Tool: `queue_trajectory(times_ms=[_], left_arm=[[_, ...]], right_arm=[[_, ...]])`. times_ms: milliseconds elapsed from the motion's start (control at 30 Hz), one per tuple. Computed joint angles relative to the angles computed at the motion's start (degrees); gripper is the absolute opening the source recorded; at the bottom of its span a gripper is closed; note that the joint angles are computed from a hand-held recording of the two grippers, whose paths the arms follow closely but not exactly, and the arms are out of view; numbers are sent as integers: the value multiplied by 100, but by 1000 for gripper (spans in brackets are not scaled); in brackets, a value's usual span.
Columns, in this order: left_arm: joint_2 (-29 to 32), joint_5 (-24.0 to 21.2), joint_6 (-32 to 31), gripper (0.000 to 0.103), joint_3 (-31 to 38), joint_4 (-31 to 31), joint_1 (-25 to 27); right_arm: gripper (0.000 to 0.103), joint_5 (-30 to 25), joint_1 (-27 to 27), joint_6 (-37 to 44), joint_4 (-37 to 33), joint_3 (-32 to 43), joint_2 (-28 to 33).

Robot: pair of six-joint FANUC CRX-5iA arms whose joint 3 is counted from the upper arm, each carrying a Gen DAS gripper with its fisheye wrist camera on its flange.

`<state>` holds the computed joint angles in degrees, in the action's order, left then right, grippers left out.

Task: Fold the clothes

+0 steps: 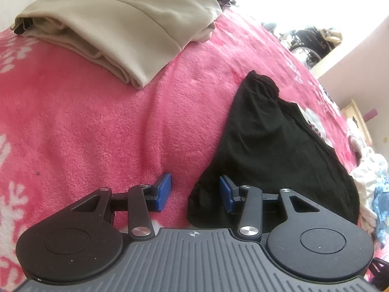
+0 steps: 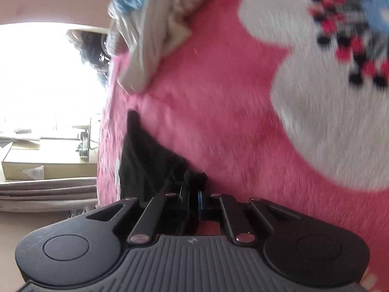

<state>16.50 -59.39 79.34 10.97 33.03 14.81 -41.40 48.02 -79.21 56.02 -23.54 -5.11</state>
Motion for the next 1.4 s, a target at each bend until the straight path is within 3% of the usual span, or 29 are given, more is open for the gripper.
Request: queue_trajectory(times_ms=[133, 200, 300, 400, 533, 700, 867, 933, 967, 1000, 1033, 1067, 1233, 1333, 1400], left_arm=[[16, -781, 111, 44, 113, 452, 253], [3, -1107, 62, 45, 60, 719, 318], [44, -1383, 105, 45, -28, 955, 303], [105, -1311, 301, 45, -99, 949, 189], [127, -1038, 810, 45, -288, 1013, 136], [-157, -532, 1012, 44, -772, 1227, 194], [-65, -333, 1072, 44, -751, 1292, 125], [-88, -224, 1065, 41, -694, 1132, 61], [-116, -166, 1096, 32, -657, 1001, 30], [-139, -125, 1168, 14, -601, 827, 11], [-148, -103, 1286, 3, -535, 685, 0], [-152, -96, 1396, 2, -486, 647, 11], [-348, -78, 1656, 1, -281, 579, 137], [-363, -387, 1742, 0, -159, 179, 178], [-265, -702, 2026, 0, -2, -97, 179]], right_arm=[[15, 214, -54, -1041, 486, -295, -112], [21, 216, -34, -854, 333, -269, -162], [38, 250, -26, -485, 172, -105, -83], [40, 167, 6, -202, -66, 82, 8], [38, 109, 9, -410, -73, 125, 76], [38, 39, 51, -701, 59, 83, 102], [38, 10, 17, -704, 112, 110, 185], [38, -35, 24, -816, 281, 69, 196], [32, -103, 47, -803, 326, 68, 203], [28, -188, 74, -704, 305, 103, 225], [15, -285, 97, -496, 205, 184, 259], [8, -399, 115, -217, 55, 304, 295], [5, -747, 87, 1472, -234, 1023, 311], [5, -1258, 232, 2657, -1064, 1556, 355], [5, -1420, 262, 2730, -1674, 1604, 332]])
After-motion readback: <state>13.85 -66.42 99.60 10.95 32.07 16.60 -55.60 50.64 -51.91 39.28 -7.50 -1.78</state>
